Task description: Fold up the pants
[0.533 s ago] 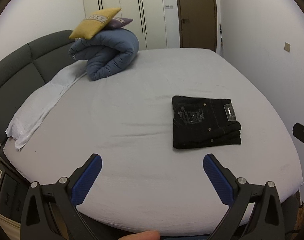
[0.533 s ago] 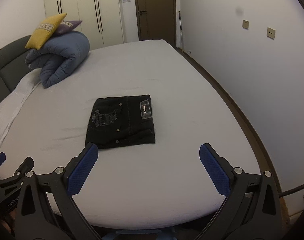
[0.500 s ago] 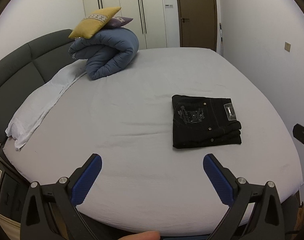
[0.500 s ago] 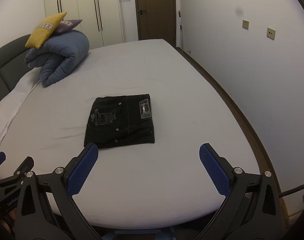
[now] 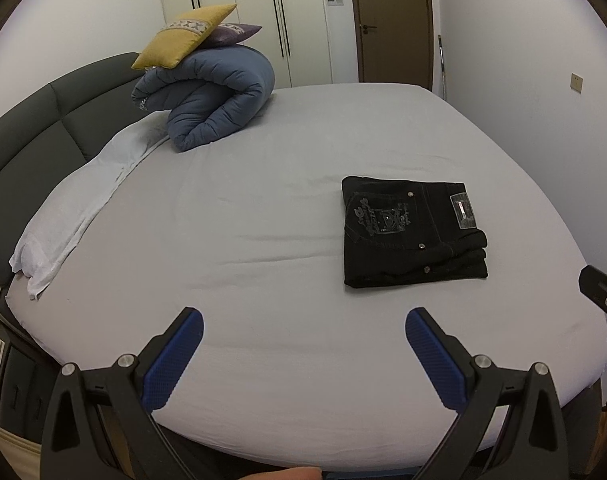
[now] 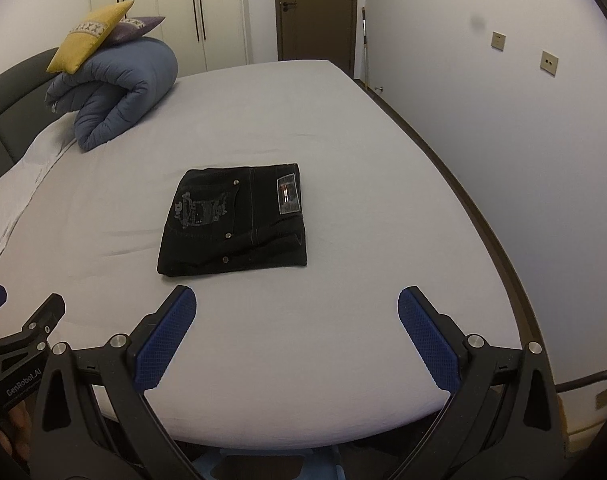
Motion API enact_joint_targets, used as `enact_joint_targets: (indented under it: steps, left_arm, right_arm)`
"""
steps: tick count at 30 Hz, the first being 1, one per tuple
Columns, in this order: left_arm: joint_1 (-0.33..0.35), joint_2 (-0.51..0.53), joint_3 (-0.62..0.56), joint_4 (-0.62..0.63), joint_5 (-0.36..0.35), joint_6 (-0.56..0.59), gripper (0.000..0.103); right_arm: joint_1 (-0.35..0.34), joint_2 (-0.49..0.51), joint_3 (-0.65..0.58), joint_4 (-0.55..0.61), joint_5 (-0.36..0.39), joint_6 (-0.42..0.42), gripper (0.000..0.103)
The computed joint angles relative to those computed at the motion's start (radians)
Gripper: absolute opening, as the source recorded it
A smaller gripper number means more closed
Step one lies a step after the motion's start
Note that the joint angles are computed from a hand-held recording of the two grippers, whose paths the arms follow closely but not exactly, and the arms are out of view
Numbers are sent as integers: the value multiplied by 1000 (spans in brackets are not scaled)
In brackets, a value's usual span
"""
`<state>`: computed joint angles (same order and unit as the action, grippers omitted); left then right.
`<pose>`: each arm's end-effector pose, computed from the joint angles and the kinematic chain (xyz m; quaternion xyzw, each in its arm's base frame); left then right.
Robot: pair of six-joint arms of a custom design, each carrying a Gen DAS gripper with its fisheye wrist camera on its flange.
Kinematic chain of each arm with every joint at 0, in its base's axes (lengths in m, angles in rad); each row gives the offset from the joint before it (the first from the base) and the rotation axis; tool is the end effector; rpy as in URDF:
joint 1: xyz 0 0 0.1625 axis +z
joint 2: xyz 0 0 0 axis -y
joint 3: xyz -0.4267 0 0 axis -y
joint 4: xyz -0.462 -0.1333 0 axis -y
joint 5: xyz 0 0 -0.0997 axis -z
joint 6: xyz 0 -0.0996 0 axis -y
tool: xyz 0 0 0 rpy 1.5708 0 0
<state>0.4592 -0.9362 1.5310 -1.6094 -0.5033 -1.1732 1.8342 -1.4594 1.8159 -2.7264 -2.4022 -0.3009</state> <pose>-0.5252 -0.5057 0.1538 0.1141 0.8317 -0.3468 0.4182 0.2134 -0.5618 0.4500 0.0838 -0.8532 0.3488 0.3786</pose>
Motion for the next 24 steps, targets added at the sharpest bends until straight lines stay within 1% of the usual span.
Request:
enact_joint_targets:
  steps: [10, 24]
  left_arm:
    - [4, 3, 4, -20, -13, 26, 103]
    - [6, 9, -3, -27, -13, 35, 103]
  right_arm:
    - [2, 0, 3, 26, -3, 17, 103]
    - [4, 6, 3, 21, -1, 15, 103]
